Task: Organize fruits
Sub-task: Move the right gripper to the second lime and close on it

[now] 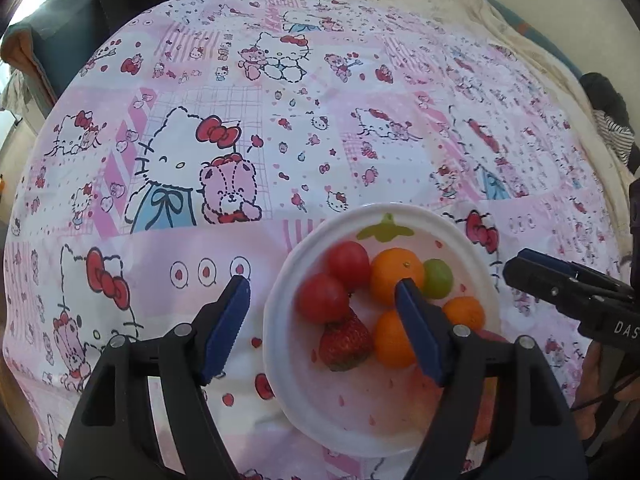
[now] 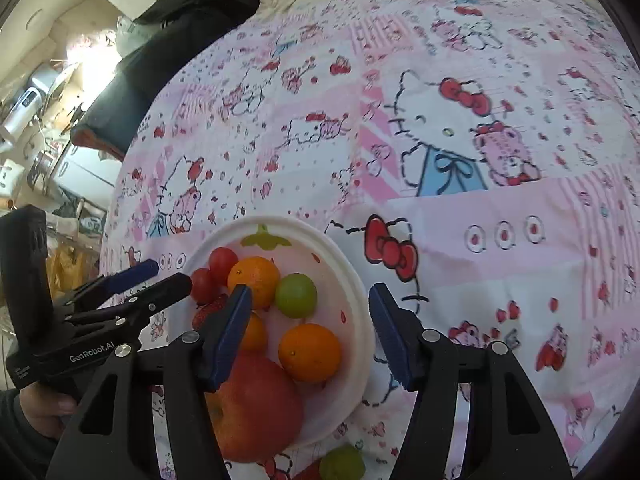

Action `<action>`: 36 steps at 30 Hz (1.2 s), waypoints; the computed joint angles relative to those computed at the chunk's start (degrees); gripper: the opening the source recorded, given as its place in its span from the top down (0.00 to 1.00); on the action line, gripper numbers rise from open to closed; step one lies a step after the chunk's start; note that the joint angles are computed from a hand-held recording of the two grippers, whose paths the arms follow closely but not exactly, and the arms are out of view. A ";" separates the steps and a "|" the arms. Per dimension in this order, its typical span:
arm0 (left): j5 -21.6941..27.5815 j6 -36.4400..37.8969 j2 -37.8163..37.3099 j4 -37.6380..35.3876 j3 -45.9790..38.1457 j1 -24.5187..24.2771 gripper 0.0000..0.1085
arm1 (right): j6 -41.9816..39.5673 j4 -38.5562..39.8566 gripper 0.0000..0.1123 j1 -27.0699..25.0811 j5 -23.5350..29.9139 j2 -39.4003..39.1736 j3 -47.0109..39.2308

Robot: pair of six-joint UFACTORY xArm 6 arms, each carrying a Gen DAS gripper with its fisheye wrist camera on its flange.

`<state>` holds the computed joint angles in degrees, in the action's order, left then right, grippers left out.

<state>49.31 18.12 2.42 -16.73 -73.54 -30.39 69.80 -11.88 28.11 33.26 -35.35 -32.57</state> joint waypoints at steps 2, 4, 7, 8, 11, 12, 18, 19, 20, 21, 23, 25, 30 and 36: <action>-0.38 0.21 -1.35 -0.33 1.06 -0.02 0.33 | 2.38 -1.90 0.43 0.75 1.81 -1.56 0.01; -0.32 0.54 -2.62 -0.44 1.81 -0.04 0.33 | 4.58 -3.59 0.43 1.73 3.22 -2.95 -0.11; -0.41 0.84 -4.65 -0.52 2.88 0.00 0.33 | 7.88 -6.55 0.43 3.67 6.04 -4.32 -1.12; -0.47 0.95 -5.52 -0.68 3.37 0.08 0.33 | 8.81 -7.44 0.43 4.42 7.14 -4.98 -1.39; -0.03 1.71 -7.74 -1.54 4.47 0.43 0.33 | 12.65 -10.42 0.43 7.00 10.57 -6.59 -1.75; 0.21 1.96 -8.46 -1.65 4.84 0.58 0.33 | 15.66 -12.27 0.43 8.79 13.00 -7.86 -1.62; 1.47 2.65 -12.40 -2.84 7.36 2.07 0.33 | 25.07 -15.31 0.43 15.31 20.30 -13.67 -0.04; 1.78 2.93 -13.20 -3.31 7.90 2.43 0.33 | 26.89 -16.02 0.43 16.53 21.32 -14.50 0.07; 1.87 3.06 -13.87 -3.48 8.40 2.64 0.33 | 28.14 -16.58 0.43 17.43 22.12 -14.87 -0.03; 1.86 3.15 -14.73 -3.50 9.08 2.85 0.33 | 29.69 -17.42 0.43 18.64 23.28 -15.25 -0.25; 2.00 3.68 -16.75 -3.92 10.64 3.38 0.33 | 32.19 -18.76 0.43 20.86 25.34 -15.63 -0.72; 2.23 4.04 -18.26 -4.04 11.81 3.72 0.33 | 33.89 -19.23 0.43 22.36 26.34 -15.72 -0.92; 2.87 4.80 -22.11 -4.43 14.88 4.39 0.33 | 37.02 -16.52 0.43 24.37 26.64 -16.66 0.55; 5.06 3.90 -25.35 -3.84 18.12 5.12 0.33 | 33.40 -6.34 0.44 20.14 18.33 -17.43 5.97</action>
<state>54.37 22.02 -22.93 -20.58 -55.42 -25.27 103.19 -18.22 48.26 51.59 -52.77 -26.60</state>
